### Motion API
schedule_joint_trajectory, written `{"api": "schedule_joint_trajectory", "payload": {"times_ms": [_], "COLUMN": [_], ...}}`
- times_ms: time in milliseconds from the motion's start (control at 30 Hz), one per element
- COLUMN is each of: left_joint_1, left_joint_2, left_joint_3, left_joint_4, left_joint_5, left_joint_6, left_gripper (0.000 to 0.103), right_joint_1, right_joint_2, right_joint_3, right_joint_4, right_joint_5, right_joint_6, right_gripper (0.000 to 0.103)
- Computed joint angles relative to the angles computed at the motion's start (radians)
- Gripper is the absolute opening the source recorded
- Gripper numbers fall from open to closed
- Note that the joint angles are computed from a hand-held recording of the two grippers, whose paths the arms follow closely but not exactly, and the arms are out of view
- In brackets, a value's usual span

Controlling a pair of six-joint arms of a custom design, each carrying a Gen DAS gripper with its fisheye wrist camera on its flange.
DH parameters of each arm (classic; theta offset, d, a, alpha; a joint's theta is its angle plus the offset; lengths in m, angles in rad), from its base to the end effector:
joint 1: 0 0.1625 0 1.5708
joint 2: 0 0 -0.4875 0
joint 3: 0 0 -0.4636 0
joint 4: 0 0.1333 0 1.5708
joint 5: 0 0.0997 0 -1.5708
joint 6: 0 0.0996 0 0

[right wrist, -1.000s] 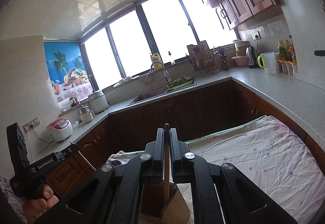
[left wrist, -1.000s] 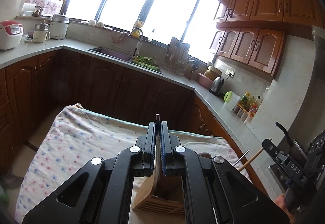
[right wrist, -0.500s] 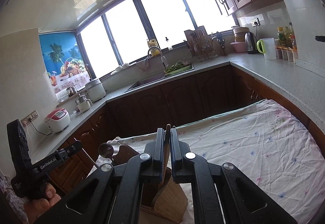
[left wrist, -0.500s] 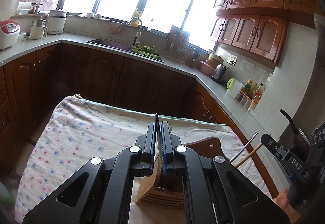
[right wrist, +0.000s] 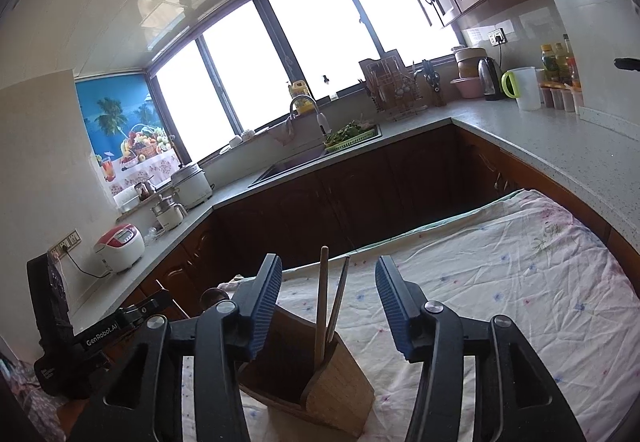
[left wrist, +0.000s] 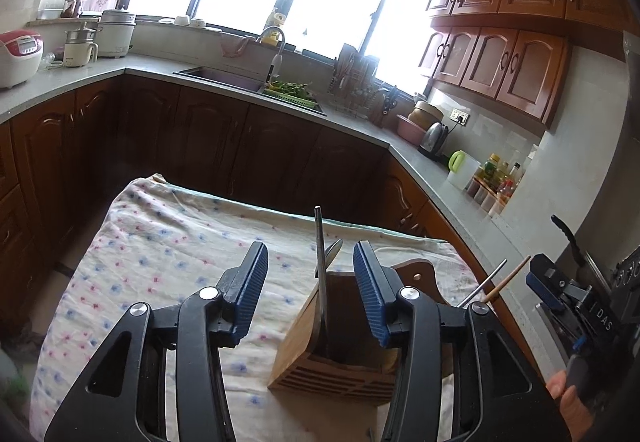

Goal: Organize utensils
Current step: 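Withdraw both open tools from the holder back toward the cloth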

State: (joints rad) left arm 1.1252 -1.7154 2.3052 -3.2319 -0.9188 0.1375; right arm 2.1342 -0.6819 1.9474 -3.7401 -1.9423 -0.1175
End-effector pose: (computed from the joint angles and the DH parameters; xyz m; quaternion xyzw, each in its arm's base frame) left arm -0.0115 -0.4736 0.4367 0.0776 0.8273 -0.5200 0.1979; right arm 0.4306 -0.4997 0.0485 0.2192 -0.8603 0.4553 0.0671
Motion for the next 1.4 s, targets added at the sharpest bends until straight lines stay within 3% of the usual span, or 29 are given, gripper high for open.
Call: {"api": "schedule_joint_trajectory", "payload": {"times_ms": [33, 100, 167, 233, 300, 800, 1000, 1400], "left_joint_1": [-0.002, -0.012, -0.027, -0.039, -0.051, -0.163, -0.216, -0.255], "left_joint_2": [-0.008, -0.023, -0.036, -0.054, -0.075, -0.312, -0.410, -0.539], "left_joint_3": [0.005, 0.018, 0.035, 0.052, 0.070, 0.234, 0.277, 0.342], "left_joint_4": [0.008, 0.015, 0.014, 0.018, 0.038, 0.263, 0.413, 0.707], "left_joint_5": [0.003, 0.025, 0.062, 0.086, 0.113, 0.238, 0.279, 0.290], "left_joint_6": [-0.010, -0.022, -0.030, -0.033, -0.052, -0.244, -0.344, -0.544], "left_gripper": [0.051, 0.067, 0.076, 0.079, 0.085, 0.085, 0.085, 0.085], "right_joint_1": [0.000, -0.002, -0.004, -0.003, 0.001, 0.027, 0.033, 0.043], "right_joint_2": [-0.005, -0.016, -0.026, -0.035, -0.047, -0.129, -0.159, -0.164], "right_joint_3": [0.007, 0.022, 0.043, 0.065, 0.087, 0.256, 0.323, 0.422], "right_joint_4": [-0.002, -0.002, -0.007, -0.018, -0.014, -0.036, -0.052, -0.030], "right_joint_5": [0.002, 0.014, 0.027, 0.033, 0.028, -0.010, -0.032, -0.131], "right_joint_6": [0.003, 0.015, 0.026, 0.028, 0.032, 0.062, 0.077, 0.106], "right_gripper": [0.061, 0.072, 0.094, 0.102, 0.102, 0.102, 0.102, 0.102]}}
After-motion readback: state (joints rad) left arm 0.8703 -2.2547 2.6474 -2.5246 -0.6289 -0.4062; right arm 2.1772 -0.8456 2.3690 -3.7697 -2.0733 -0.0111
